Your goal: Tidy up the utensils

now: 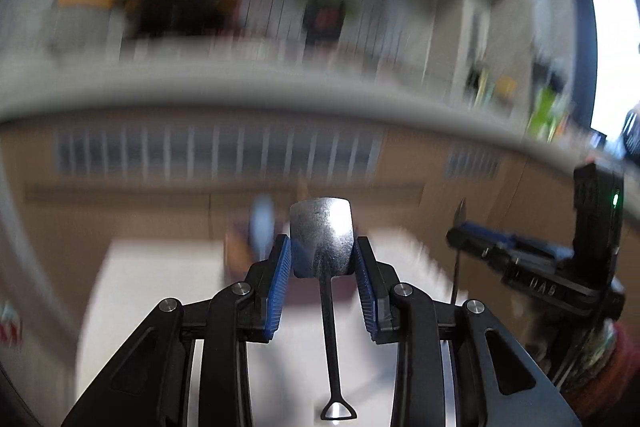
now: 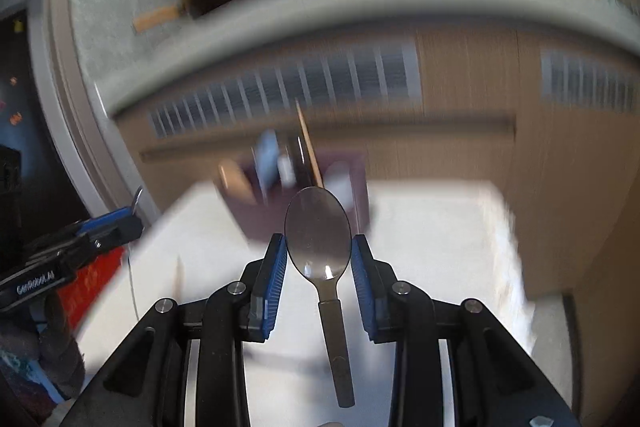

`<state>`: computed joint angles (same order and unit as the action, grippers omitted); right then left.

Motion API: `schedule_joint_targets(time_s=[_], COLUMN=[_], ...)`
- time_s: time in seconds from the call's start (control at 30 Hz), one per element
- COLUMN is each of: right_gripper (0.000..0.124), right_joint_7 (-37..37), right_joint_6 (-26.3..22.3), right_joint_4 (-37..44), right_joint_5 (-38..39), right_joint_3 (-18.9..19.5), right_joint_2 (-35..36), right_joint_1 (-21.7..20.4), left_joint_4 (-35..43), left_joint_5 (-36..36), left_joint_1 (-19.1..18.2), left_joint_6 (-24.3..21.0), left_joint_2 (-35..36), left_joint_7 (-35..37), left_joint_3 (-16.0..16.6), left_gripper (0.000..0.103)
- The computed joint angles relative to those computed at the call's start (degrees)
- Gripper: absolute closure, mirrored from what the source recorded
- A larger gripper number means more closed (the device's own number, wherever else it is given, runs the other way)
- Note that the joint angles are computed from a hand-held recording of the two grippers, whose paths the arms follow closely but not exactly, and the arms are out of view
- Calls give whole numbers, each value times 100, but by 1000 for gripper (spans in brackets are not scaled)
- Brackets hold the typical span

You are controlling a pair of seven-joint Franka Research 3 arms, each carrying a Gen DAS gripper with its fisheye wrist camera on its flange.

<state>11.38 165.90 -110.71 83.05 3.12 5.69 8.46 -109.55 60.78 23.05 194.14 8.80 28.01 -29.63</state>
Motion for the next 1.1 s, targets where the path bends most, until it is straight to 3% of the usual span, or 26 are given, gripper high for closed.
schedule_joint_targets(time_s=[0.03,0.07,0.17,0.2,0.23,0.27,0.33,0.4,0.57,0.6,0.67,0.77,0.8,0.83,0.87,0.93,1.0,1.07,1.1], right_gripper=[94,94,94,94,94,94,94,94,94,94,94,94,93,91,91,91,89,89,88], right_joint_7=[-369,-674,-824,-780,-679,-516,-244,235,360,333,355,567,660,979,1349,1954,2137,1464,1042], right_joint_6=[40,25,-72,-59,-31,-38,16,-29,185,261,288,314,257,-42,-454,-803,-686,-379,-388], right_joint_4=[260,555,1516,1750,2123,2435,2894,3295,3911,4026,4138,4226,4177,4147,4142,4082,3781,3175,2892], right_joint_5=[345,650,796,763,703,587,406,22,-476,-577,-759,-1059,-1162,-1417,-1702,-2121,-2249,-1852,-1652], right_joint_3=[32,43,53,79,113,159,272,332,580,627,730,831,864,803,730,621,668,1100,1270], right_joint_2=[-19,2,370,518,794,1066,1520,1987,2745,2886,3065,3275,3274,3296,3326,3358,3192,2753,2525], right_joint_1=[-7,-9,12,5,0,-28,-95,-124,-183,-187,-237,-313,-360,-401,-460,-507,-596,-975,-1152], left_joint_4=[296,594,1456,1716,1871,1985,2511,2851,3549,3764,3871,3879,3878,3862,3885,3516,2860,2119,1889], left_joint_5=[69,-22,-723,-1213,-1551,-1693,-1679,-1763,-2083,-2097,-2233,-2269,-2514,-2740,-2656,-2715,-2820,-2942,-3005], left_joint_1=[107,20,-891,-1350,-1610,-1676,-1466,-1457,-1753,-1668,-1652,-1276,-1055,-930,-895,-997,-1073,-1273,-1296], left_joint_6=[66,176,412,492,525,504,190,-19,-302,-461,-584,-940,-1209,-1470,-1661,-1553,-1149,-1138,-1244], left_joint_2=[138,296,906,1170,1349,1476,2045,2427,3208,3434,3609,3834,3980,4042,4053,3680,3101,2360,2138], left_joint_7=[-27,41,587,978,1234,1346,1459,1712,2339,2497,2687,3105,3594,3945,3894,3585,3267,2989,2981], left_joint_3=[-109,-19,881,1350,1621,1692,1323,1161,1225,995,856,147,-321,-589,-656,-270,183,747,845], left_gripper=[70,70,70,70,70,70,70,70,70,70,70,70,70,68,64,54,51,51,51])
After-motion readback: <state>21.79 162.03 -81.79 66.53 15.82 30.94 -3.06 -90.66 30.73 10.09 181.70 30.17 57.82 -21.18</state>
